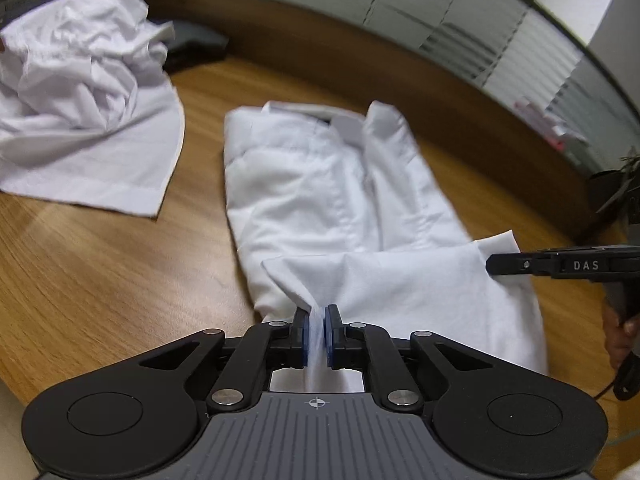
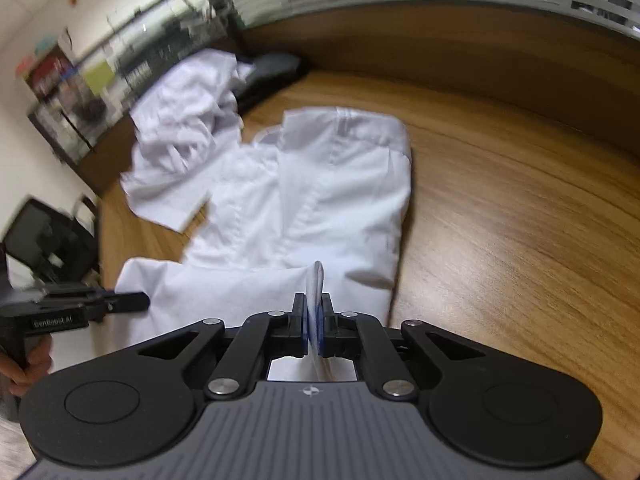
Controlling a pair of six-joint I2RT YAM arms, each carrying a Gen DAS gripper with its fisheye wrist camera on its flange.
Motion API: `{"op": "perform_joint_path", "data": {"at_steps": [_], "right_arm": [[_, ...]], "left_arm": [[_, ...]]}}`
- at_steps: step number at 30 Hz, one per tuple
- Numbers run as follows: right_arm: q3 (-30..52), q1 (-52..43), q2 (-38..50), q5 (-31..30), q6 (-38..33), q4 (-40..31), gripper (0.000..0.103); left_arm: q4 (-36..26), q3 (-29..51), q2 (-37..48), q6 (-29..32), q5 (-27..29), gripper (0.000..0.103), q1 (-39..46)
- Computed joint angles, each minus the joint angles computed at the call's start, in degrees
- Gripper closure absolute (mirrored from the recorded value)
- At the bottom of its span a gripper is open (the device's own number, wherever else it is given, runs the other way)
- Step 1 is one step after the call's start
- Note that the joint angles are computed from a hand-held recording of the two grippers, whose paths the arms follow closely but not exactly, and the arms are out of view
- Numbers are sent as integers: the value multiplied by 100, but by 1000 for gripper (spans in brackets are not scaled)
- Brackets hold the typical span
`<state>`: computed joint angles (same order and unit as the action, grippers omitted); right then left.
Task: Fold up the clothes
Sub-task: 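Lift the shirt end with both grippers and fold it over toward the collar, then open both grippers and press the folded shirt edges flat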
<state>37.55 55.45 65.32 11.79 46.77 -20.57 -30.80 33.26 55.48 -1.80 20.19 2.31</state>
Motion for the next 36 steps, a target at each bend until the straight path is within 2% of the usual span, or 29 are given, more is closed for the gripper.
{"op": "perform_joint_path", "data": {"at_steps": [2,5,8,10,12,14,15,18,20,23,26,30,36], "right_arm": [[37,-44,383,30,-128,125,91],[181,21,622,284,-382,-47,70],[436,230,439,677,-454,-606,67],[669,506,238,1106,-341,-1093,67],[867,775,143,1474,-256,-1414,67],[979,950,70,1613,-237,-1516,73],[982,975,76,1564,-276,-1433,78],[1014,903,368,1289,-412,-1150,80],[1011,761,656,1106,-445,-975,82],[865,441,982,863,-336,-685,95],[566,134,1134,627,-133,-263,97],[209,-179,1139,341,199,234,101],[588,354,732,943,116,-526,94]], "left_arm": [[177,-47,168,-42,-166,90,-122],[11,67,151,-70,-192,89,-103],[-485,248,-310,-161,-48,81,185],[-725,347,-686,-101,-46,71,289],[-878,458,-880,-10,29,71,319],[-781,498,-863,25,-19,71,89],[-717,516,-819,29,-60,71,-46],[-348,519,-334,-65,-335,72,-607],[-56,479,-5,-78,-810,72,-1000],[177,438,518,6,-1168,72,-1145],[363,337,701,28,-975,72,-930],[234,501,847,-346,-683,73,-619],[-376,628,188,183,-634,71,-629]]}}
